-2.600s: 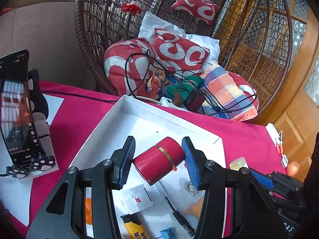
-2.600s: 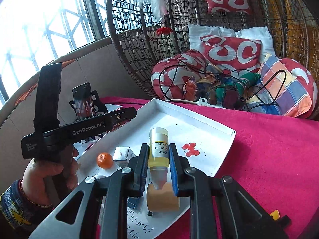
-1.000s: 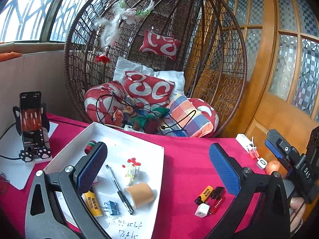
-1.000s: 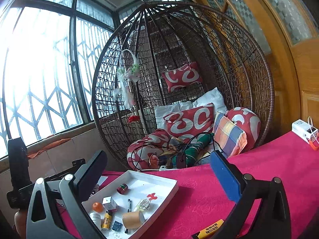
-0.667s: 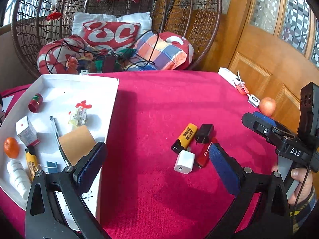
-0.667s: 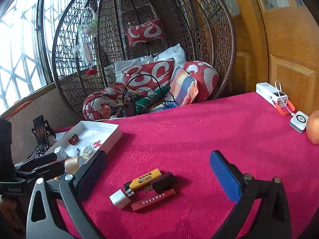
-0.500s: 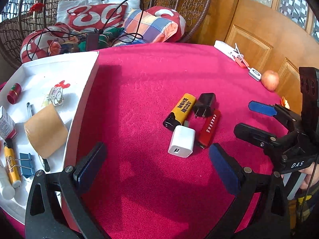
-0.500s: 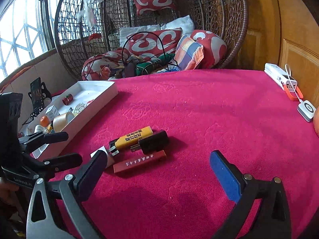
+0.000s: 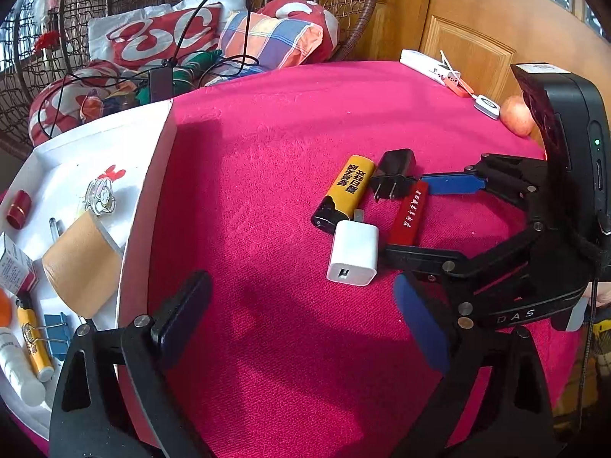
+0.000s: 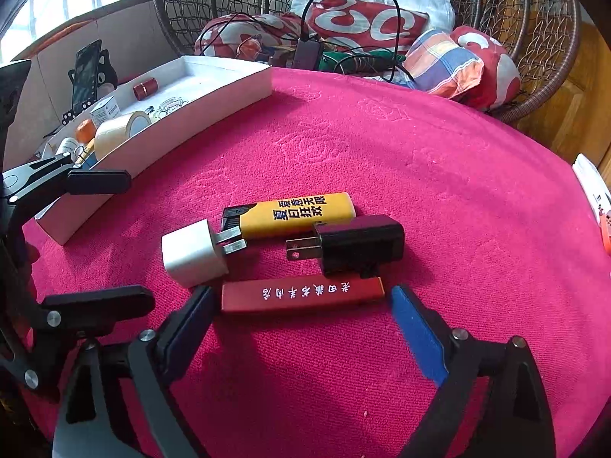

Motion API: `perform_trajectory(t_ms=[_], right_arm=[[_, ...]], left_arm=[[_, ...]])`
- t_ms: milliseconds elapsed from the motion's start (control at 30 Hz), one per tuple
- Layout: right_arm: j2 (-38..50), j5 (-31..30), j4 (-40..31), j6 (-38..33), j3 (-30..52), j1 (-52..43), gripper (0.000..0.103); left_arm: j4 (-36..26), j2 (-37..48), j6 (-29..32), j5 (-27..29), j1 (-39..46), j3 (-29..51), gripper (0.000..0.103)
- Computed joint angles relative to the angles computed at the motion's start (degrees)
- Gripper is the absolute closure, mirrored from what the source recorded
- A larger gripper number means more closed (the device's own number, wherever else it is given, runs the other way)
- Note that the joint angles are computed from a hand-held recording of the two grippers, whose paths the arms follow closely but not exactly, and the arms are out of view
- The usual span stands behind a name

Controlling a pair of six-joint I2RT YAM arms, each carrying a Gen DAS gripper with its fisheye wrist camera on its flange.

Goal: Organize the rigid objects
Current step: 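Grasp the white charger with the left tool while the right grasps the red stick, then carry the white charger and red stick into the tray and release both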

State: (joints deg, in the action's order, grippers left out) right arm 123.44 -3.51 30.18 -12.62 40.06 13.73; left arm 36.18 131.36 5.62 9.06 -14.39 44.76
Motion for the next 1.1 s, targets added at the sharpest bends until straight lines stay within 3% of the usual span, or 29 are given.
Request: perform_trajectory(t_ms=[133,333,467,533,600,800,1100], right_arm=[[-0.96,-1.92,1.71,0.72,-2.33,-1.48,0.022],[-1.92,-3.86,3.43,4.76,-4.15,-5.09,0.022],[-2.05,-4.49,3.97,5.36,-4.51,-5.18,0.022],[-2.38,-4.16,4.84,5.82,-5.34,-4.99,0.022],[-3.08,-3.87,6.91,6.63,-7.13,-5.33,0.022],[-7.75,-0.47,17.37,8.39,-15.94,-4.58,0.022],[-16.38,2.83,22.29,10.0,-21.58,-0.3,0.022]], left_arm=[[-1.73,1.24,0.67,0.32,-0.6,2.56,0.019],[-6.23,3.0,-0.37,0.54,-1.62,7.85,0.023],[-2.35,3.9,2.21,-2.32,-3.63,6.0,0.035],[-2.23,3.34,2.06,-0.22,-3.33,5.41,0.066],[-1.53,3.07,1.91,-0.78,-3.32,4.95,0.078],[1.58,0.96,-1.6,2.84,-1.66,1.69,0.078],[10.3,-11.02,-3.15,3.83,0.59,-9.69,0.078]])
